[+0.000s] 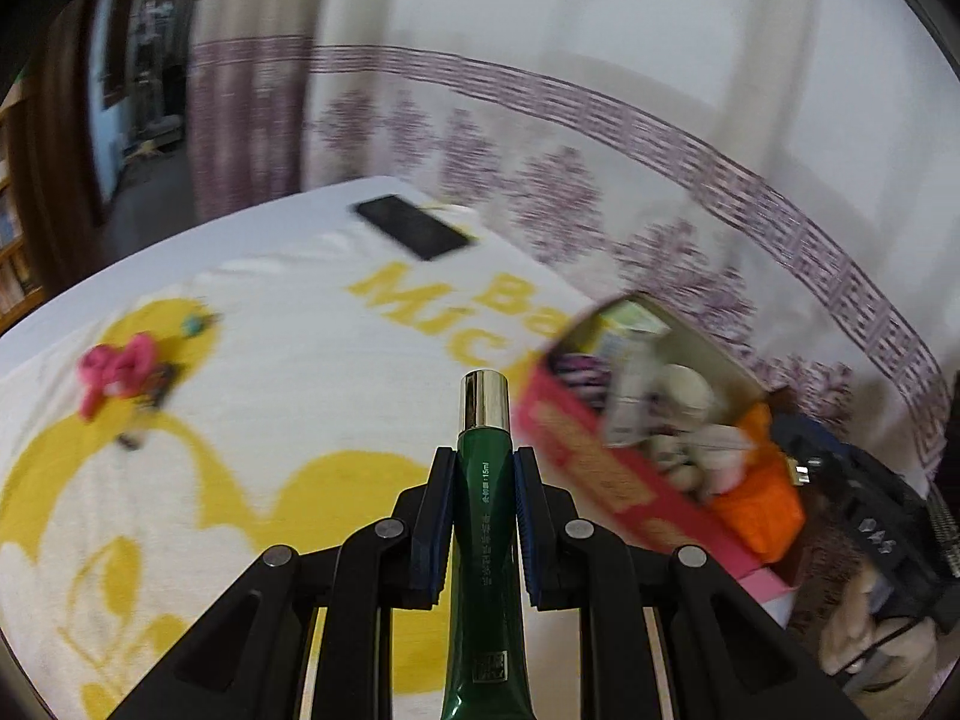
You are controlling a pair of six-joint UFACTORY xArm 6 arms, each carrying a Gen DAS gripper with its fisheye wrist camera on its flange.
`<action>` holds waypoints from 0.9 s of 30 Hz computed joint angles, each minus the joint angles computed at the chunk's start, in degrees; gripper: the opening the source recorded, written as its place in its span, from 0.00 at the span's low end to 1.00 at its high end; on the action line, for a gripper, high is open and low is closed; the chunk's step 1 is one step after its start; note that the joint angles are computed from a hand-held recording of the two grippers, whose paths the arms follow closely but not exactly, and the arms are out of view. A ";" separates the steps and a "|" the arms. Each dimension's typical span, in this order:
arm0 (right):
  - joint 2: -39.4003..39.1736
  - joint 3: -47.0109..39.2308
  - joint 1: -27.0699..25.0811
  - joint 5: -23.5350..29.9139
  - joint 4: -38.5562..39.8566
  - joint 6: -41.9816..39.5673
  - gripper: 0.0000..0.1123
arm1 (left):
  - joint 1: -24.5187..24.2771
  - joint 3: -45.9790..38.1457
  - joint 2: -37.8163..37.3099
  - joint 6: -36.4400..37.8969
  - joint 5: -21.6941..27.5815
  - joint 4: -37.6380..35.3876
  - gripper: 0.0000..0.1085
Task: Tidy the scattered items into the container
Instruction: 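Carry the green tube and dark bottle into the tin and open both grippers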
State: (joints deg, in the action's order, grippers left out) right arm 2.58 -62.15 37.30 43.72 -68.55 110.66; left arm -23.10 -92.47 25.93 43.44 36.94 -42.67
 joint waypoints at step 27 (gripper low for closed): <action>-2.37 4.65 -3.82 -2.09 -1.13 1.21 0.19 | -8.52 -13.39 9.96 -0.85 5.45 0.40 0.18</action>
State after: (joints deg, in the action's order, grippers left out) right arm 0.21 -57.50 33.48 41.63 -69.68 111.87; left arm -31.62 -105.86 35.89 42.59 42.39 -42.27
